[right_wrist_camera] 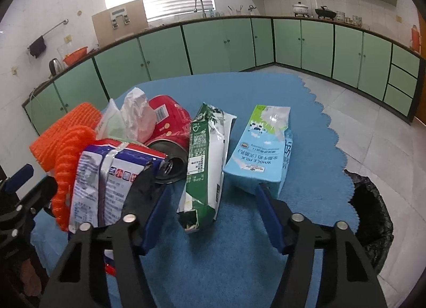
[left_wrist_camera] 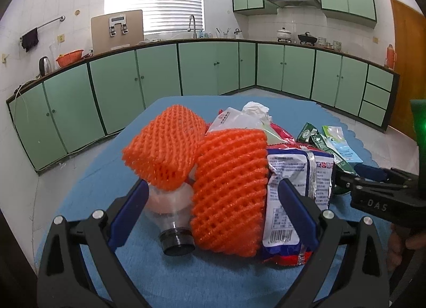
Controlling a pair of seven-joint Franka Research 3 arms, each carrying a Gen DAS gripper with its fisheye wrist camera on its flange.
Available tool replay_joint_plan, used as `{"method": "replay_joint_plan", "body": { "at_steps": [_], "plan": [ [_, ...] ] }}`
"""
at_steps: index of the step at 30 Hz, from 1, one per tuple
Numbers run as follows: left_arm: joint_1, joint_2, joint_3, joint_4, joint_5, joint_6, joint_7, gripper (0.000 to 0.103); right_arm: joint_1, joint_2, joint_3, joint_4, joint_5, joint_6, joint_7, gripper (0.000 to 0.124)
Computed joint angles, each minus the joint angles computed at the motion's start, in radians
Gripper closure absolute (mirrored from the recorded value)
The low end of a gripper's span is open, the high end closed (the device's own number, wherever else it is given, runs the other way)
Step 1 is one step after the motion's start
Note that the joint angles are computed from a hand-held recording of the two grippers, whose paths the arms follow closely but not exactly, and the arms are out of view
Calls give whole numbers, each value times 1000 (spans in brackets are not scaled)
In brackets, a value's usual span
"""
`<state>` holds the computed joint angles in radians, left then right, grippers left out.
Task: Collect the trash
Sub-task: 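Grasp the green milk carton with the right tool while the left grasps an orange foam net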
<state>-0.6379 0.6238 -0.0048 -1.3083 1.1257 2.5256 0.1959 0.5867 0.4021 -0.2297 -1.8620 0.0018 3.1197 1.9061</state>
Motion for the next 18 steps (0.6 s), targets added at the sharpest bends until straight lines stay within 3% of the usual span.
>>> {"method": "replay_joint_plan", "body": {
  "at_steps": [3, 5, 7, 13, 18],
  "plan": [
    [4, 6, 0, 10, -7, 10, 1, 8, -35, 11, 40, 21, 18, -17, -20, 72],
    [3, 8, 2, 10, -6, 15, 0, 8, -89, 14, 103, 32, 45, -27, -58, 90],
    [2, 8, 2, 10, -8, 20, 3, 8, -140, 16, 164, 41, 78, -44, -100, 101],
    [-5, 7, 1, 6, 0, 50, -6, 9, -136, -17, 163, 2, 89, -19, -142, 102],
    [-11, 39, -1, 46, -20, 74, 26, 9, -186, -52, 222, -26, 135, 10, -221, 103]
  ]
}}
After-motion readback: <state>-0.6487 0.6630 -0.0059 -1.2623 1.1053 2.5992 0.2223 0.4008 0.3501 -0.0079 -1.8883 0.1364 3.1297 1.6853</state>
